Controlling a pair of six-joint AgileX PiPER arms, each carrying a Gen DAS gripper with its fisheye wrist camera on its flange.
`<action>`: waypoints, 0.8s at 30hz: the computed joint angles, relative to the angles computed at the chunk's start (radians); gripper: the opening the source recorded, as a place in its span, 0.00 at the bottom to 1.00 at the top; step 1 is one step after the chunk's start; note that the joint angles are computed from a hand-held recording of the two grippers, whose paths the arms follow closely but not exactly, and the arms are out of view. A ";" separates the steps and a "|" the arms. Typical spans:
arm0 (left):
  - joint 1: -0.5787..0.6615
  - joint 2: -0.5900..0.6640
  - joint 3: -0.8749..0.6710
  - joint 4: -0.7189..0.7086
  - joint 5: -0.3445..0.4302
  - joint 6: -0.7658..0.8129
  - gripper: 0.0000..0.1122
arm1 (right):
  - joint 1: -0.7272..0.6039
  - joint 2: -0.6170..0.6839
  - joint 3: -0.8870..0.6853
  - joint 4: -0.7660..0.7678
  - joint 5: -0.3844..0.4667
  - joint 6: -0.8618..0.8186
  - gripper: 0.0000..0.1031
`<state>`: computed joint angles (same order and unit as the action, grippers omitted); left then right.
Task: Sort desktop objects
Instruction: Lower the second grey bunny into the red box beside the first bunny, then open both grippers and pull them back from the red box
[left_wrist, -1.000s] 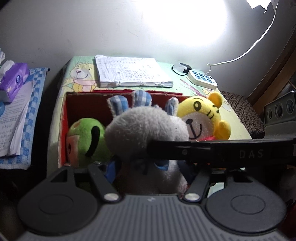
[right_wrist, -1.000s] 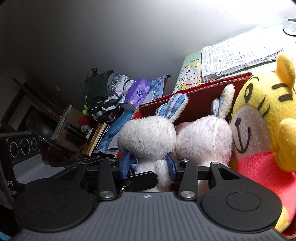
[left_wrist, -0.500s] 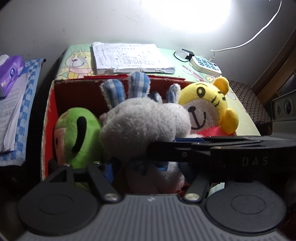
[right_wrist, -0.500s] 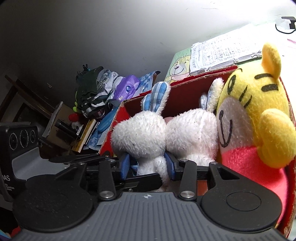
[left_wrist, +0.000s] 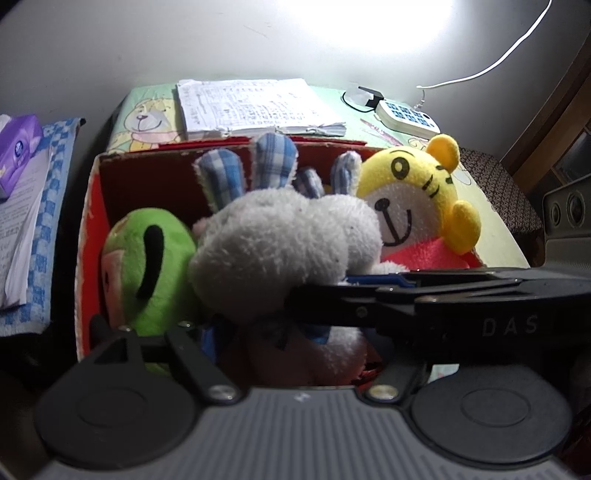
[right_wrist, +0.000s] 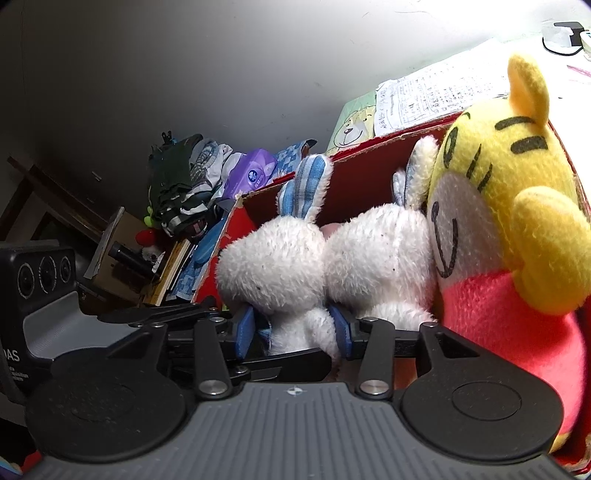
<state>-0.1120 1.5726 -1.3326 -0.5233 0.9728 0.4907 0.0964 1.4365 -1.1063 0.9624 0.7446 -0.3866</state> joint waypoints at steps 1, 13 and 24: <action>0.000 0.001 -0.002 0.000 0.001 0.001 0.70 | 0.003 -0.001 0.001 -0.002 -0.004 0.003 0.44; -0.004 0.016 -0.013 -0.016 0.015 0.010 0.81 | -0.007 -0.023 0.019 0.008 -0.002 0.009 0.44; -0.019 0.014 -0.036 0.021 0.039 -0.024 0.84 | -0.038 -0.059 0.055 0.061 -0.002 -0.009 0.43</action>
<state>-0.1308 1.5867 -1.3683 -0.5018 1.0117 0.4670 0.0587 1.3774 -1.0511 1.0232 0.7430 -0.3958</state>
